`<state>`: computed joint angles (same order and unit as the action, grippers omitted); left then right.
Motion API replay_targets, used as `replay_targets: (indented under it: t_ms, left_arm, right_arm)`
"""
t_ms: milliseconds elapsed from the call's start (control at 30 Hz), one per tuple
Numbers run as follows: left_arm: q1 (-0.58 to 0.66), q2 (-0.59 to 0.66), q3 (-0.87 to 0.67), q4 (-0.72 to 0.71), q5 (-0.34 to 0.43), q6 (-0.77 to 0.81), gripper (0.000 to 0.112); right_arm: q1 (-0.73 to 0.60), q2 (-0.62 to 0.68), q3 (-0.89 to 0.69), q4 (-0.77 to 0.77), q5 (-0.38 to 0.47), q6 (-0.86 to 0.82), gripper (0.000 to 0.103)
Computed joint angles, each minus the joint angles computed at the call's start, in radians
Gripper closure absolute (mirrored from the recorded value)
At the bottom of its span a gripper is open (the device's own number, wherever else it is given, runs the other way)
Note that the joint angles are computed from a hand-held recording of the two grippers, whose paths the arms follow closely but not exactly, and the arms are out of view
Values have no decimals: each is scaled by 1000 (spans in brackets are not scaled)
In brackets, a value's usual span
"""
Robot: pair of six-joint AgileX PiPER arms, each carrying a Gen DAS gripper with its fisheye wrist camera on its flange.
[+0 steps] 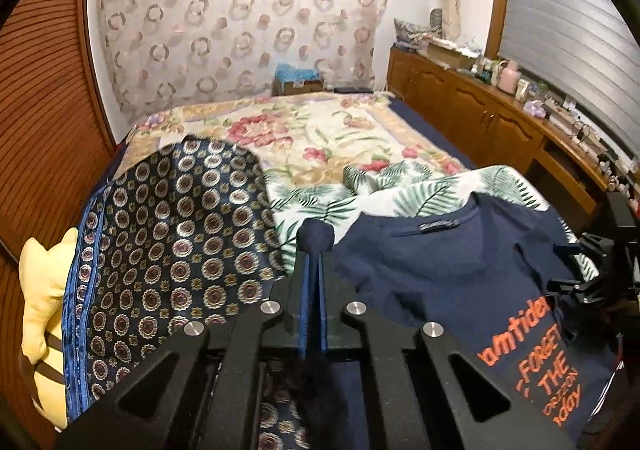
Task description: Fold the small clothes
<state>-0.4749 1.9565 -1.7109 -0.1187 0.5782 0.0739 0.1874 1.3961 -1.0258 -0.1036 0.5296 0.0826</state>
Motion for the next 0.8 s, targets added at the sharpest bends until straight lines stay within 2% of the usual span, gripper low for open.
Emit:
replay_targets:
  t_ms: [200,333,500,567,667,800]
  left_arm:
    - [-21,-69,83,-3,-67,-17,108]
    - [-25,-95,120,-24,-95,-5,108]
    - [-31,-112,153,-43,-120,4,108]
    - [-31,-115,160,-46,-122,3,108]
    - [-30,-120,169,-44,-124,-1,108]
    - [-31,-134,197,-39,-137,-10,108]
  right_arm:
    - [-18,-30,-8,-88,17,90,19]
    - [-89,-32,-27,-83,36,66,19]
    - [-173,5,-54,-39,45,19,19]
    - [-207,28,-76,26,53,-39,19]
    - [-244,65,-104,133,53,-135,24]
    - [-241,101,-121,166,13,-177,37]
